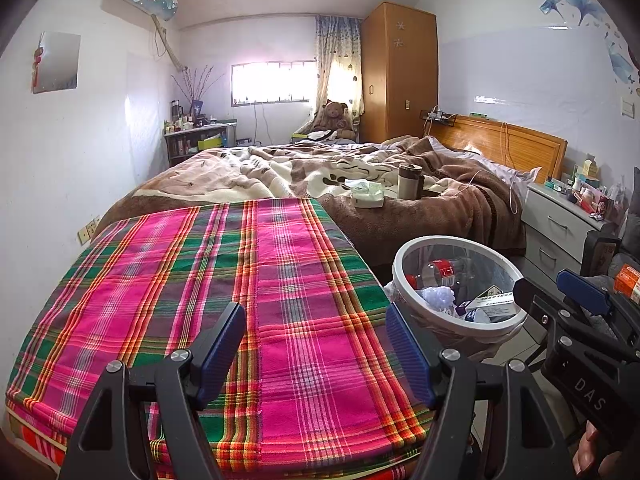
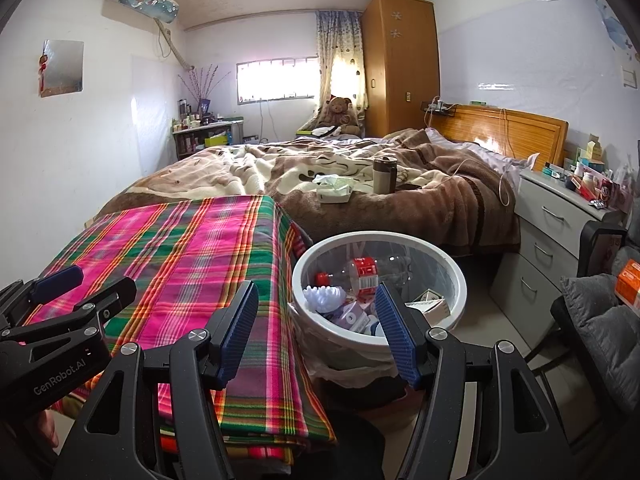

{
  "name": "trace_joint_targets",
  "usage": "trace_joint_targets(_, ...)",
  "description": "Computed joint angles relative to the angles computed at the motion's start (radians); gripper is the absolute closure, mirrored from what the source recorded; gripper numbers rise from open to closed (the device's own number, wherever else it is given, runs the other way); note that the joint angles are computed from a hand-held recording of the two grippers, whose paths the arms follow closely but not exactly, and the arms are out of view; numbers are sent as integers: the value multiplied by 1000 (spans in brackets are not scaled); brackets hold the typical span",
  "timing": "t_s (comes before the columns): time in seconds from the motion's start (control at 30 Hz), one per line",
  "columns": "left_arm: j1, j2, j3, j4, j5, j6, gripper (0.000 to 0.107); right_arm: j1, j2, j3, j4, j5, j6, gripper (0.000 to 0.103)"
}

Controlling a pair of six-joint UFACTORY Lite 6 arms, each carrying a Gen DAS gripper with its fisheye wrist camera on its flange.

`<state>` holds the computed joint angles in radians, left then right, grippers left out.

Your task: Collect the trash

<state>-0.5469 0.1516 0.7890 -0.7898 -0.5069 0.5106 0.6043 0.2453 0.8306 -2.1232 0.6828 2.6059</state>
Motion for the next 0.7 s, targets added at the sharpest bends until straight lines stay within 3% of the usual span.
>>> trace_joint_targets(0.7,10,-13,-8,8,9,-5,35,-4,-2,4,-2,-9,-7,41)
